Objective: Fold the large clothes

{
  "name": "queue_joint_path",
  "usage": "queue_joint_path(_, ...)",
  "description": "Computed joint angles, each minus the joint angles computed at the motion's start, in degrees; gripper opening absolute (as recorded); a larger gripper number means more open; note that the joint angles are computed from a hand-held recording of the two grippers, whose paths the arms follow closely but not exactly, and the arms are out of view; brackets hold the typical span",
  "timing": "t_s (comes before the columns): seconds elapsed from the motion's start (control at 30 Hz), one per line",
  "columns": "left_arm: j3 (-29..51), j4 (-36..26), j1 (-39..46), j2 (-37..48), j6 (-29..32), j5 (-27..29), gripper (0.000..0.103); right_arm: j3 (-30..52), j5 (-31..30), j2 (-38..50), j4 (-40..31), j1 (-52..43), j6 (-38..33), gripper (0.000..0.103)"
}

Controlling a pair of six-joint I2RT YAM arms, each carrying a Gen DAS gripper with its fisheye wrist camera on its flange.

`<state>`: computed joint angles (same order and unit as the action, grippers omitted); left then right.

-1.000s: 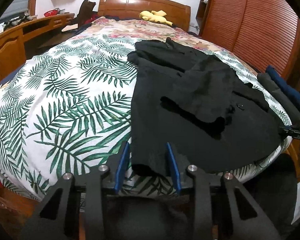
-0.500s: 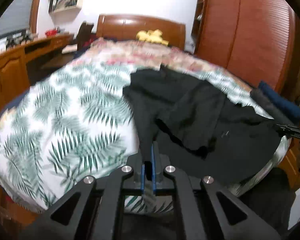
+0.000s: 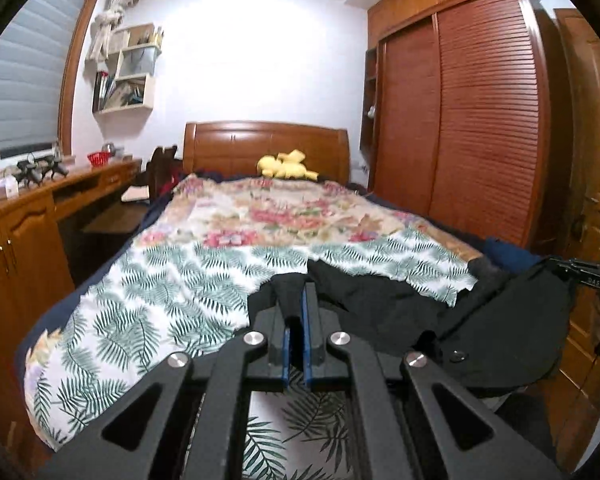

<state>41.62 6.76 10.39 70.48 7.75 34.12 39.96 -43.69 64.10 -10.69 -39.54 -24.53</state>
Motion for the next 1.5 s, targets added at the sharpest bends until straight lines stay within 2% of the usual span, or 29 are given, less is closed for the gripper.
queue_joint_path(0.23, 0.6, -5.2, 0.7, -6.7, 0.5, 2.0, 0.001, 1.8, -6.0, -5.9, -6.6, -6.5, -2.6, 0.007)
queue_joint_path(0.4, 0.2, -7.8, 1.9, -12.4, -0.1, 4.4, 0.001, 4.1, -12.2, -7.0, -11.5, -12.6, -4.8, 0.007)
queue_joint_path(0.57, -0.3, -7.6, 0.7, -12.3, 0.7, 1.2, 0.002, 4.6, -13.0, -7.4, -14.4, -14.2, -7.9, 0.007)
queue_joint_path(0.7, -0.8, -5.5, -1.5, -7.4, 1.1, -1.4, 0.002, 1.7, -7.5, -5.4, -10.8, -10.1, -7.8, 0.007)
queue_joint_path(0.8, -1.2, -1.4, -4.2, -1.5, 1.8, -4.8, 0.002, -0.3, -3.8, -1.3, -5.2, -6.3, -6.6, 0.007)
queue_joint_path(0.9, 1.1, 2.5, -6.8, 6.9, 2.3, -8.0, 0.002, -1.6, 0.0, 5.9, 3.2, -1.8, -4.7, 0.007)
queue_joint_path(1.0, 6.2, 5.2, -8.7, 15.9, 1.0, -10.4, 0.002, 1.1, 5.7, 16.5, 11.7, 3.2, -1.8, 0.007)
queue_joint_path(1.07, 10.1, 6.7, -9.9, 21.0, 0.6, -13.2, 0.002, 3.9, 10.8, 22.6, 16.9, 6.4, 1.1, 0.007)
queue_joint_path(1.17, 17.8, 6.6, -11.6, 29.0, 0.4, -16.0, 0.002, 13.9, 15.8, 34.1, 19.0, 10.3, 3.1, 0.008)
queue_joint_path(1.37, 38.0, 0.6, -13.8, 44.1, 0.7, -20.3, 0.002, 35.4, 22.6, 51.5, 15.3, 15.3, 3.9, 0.008)
queue_joint_path(1.5, 54.9, -6.0, -14.8, 55.3, 0.4, -22.1, 0.002, 55.2, 26.2, 64.2, 7.5, 17.5, 6.6, 0.008)
